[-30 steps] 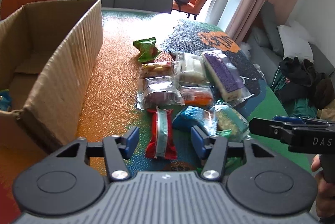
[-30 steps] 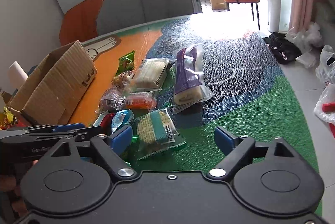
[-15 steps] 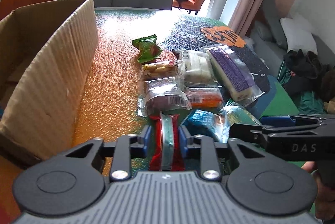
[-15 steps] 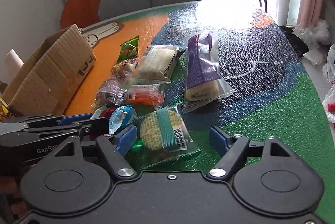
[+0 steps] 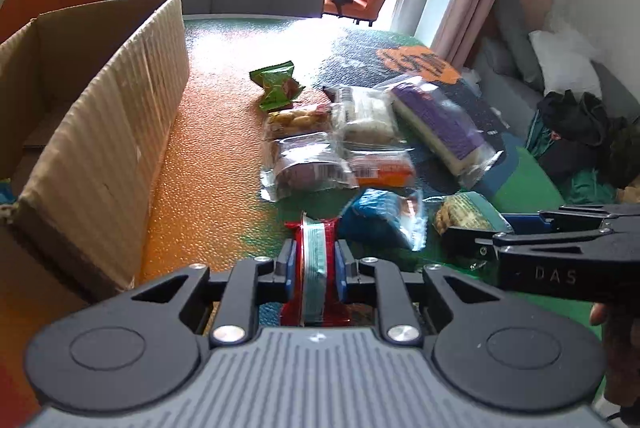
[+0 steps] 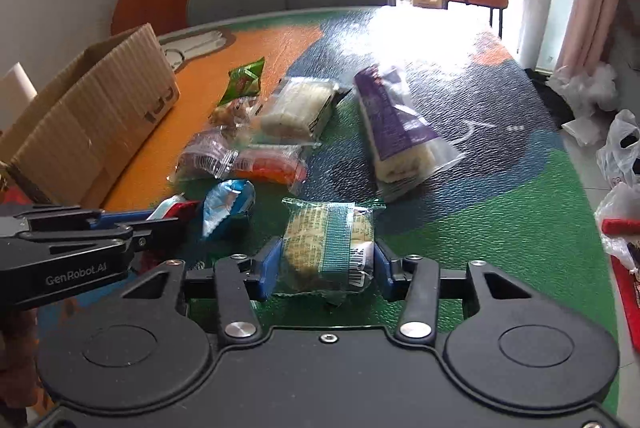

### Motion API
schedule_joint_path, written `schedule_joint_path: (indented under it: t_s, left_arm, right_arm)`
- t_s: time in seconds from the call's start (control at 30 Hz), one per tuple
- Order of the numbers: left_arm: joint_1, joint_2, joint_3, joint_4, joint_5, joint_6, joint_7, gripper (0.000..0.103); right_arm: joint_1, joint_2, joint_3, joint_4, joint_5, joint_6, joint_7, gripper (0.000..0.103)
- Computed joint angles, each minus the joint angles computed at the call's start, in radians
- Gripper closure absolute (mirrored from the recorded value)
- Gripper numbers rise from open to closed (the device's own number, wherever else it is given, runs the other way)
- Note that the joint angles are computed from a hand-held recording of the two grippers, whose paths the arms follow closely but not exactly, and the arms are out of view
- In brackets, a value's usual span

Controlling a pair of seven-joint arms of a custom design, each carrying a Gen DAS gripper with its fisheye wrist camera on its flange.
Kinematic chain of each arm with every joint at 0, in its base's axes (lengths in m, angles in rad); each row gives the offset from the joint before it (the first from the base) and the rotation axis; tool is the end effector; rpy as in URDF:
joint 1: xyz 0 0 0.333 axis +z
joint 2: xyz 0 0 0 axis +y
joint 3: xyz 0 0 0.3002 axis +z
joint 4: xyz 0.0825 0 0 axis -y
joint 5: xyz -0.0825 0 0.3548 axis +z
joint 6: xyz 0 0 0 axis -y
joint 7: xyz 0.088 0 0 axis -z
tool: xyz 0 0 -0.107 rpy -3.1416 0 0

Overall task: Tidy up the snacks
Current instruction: 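Carry the green-striped pack and red packet over the cardboard box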

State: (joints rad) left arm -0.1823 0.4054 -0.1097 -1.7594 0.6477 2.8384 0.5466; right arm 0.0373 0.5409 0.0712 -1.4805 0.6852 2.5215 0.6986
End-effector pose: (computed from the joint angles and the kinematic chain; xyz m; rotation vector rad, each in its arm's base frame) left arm 0.6296 -0.2124 0.4114 -2.0061 1.6371 -0.8181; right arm 0.7056 0.0606 0.4145 -2.0857 1.2464 -0.2743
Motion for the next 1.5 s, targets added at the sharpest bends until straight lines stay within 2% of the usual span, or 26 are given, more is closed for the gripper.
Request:
schedule_joint_path:
  t_s: [0.37, 0.6, 1.1, 1.5]
  left_arm:
    - [-0.024, -0.099, 0.028, -0.075, 0.112, 0.028, -0.102, 0.084]
    - [-0.015, -0.165, 0.031, -0.126, 0.197, 0.04, -0.18, 0.084]
    - [0.039, -0.276, 0.016, -0.198, 0.343, 0.049, -0.304, 0.084]
    - [0.09, -0.347, 0.004, -0.234, 0.413, 0.038, -0.357, 0.084]
  right_arm:
    - [-0.014, -0.093, 0.015, -0.095, 0.092, 0.025, -0.071, 0.058]
    - [-0.007, -0.14, 0.021, -0.132, 0.154, 0.043, -0.117, 0.058]
    - [0.03, -0.195, 0.028, -0.156, 0.233, 0.061, -0.174, 0.058]
    - [0.059, -0.203, 0.043, -0.134, 0.279, 0.069, -0.206, 0.058]
